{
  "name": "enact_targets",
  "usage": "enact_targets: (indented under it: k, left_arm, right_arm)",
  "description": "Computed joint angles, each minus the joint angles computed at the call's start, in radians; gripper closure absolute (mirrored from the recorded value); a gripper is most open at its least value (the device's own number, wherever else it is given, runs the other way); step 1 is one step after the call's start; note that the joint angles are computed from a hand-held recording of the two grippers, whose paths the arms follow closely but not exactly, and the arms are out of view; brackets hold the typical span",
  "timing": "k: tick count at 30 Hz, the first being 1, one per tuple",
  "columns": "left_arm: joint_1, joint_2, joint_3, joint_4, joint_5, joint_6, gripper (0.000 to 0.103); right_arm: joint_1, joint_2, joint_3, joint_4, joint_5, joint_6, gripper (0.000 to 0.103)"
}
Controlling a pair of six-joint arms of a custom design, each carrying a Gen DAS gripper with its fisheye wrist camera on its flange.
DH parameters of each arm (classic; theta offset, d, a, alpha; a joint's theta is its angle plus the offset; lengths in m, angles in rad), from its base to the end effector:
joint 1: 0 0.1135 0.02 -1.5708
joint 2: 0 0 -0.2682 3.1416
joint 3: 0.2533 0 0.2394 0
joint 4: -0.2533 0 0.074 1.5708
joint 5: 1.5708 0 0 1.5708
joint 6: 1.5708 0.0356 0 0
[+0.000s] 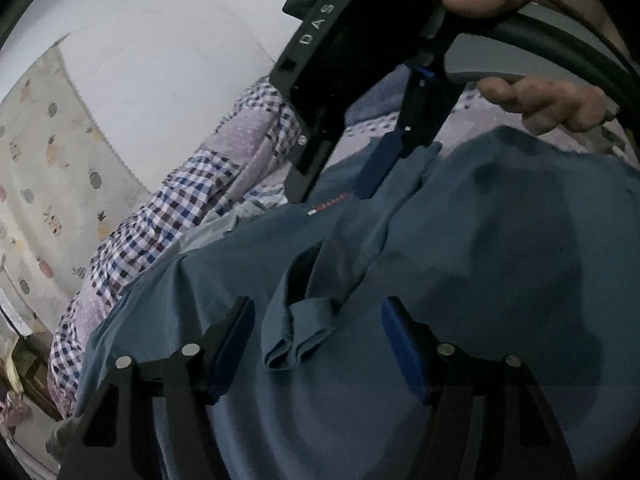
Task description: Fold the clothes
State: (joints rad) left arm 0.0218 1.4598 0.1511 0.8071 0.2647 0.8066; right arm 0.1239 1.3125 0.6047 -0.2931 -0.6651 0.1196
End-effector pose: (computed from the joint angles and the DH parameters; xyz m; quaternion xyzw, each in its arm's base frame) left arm 0.2035 -0.0049 0.1196 0.3883 0.7624 0.0993 0.5080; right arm 0.2172 0.0492 0.1818 -0.0937 0.9069 0.3432 0.2257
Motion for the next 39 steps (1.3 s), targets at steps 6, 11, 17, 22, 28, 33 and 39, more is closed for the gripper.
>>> enact_targets:
  k: [6,11,17,22,28,33,39]
  left_arm:
    - [-0.059,0.1,0.093,-0.054,-0.117,-0.025,0.078]
    - [0.089,-0.037,0.143,-0.212,0.143,-0.164,0.099]
    - [0.424,-0.031,0.404,-0.526,0.641,-0.54,0.1]
    - [0.5,0.28,0.73,-0.84,0.581,-0.657,0.1]
    - [0.49,0.325,0.758,-0.856,0.561,-0.627,0.095]
    - [0.461,0.296,0.726,-0.86,0.55,-0.575,0.077]
    - [0.462,0.278,0.701,-0.889,0.547,-0.54,0.069]
  right_arm:
    - [-0.032,0.031,-0.013,0.038,0.001,0.012,0.04]
    - [-0.036,0.021,-0.034,0.082,0.037,0.001,0.04]
    - [-0.098,0.022,-0.048,0.113,0.039,0.022,0.04]
    - [-0.143,-0.024,-0.056,0.109,0.004,0.017,0.04]
    - [-0.081,-0.043,-0.067,0.127,0.074,0.018,0.04]
    - [0.003,-0.045,-0.083,0.175,0.217,0.013,0.04]
    - [0.146,0.028,-0.086,0.265,0.436,0.005,0.04]
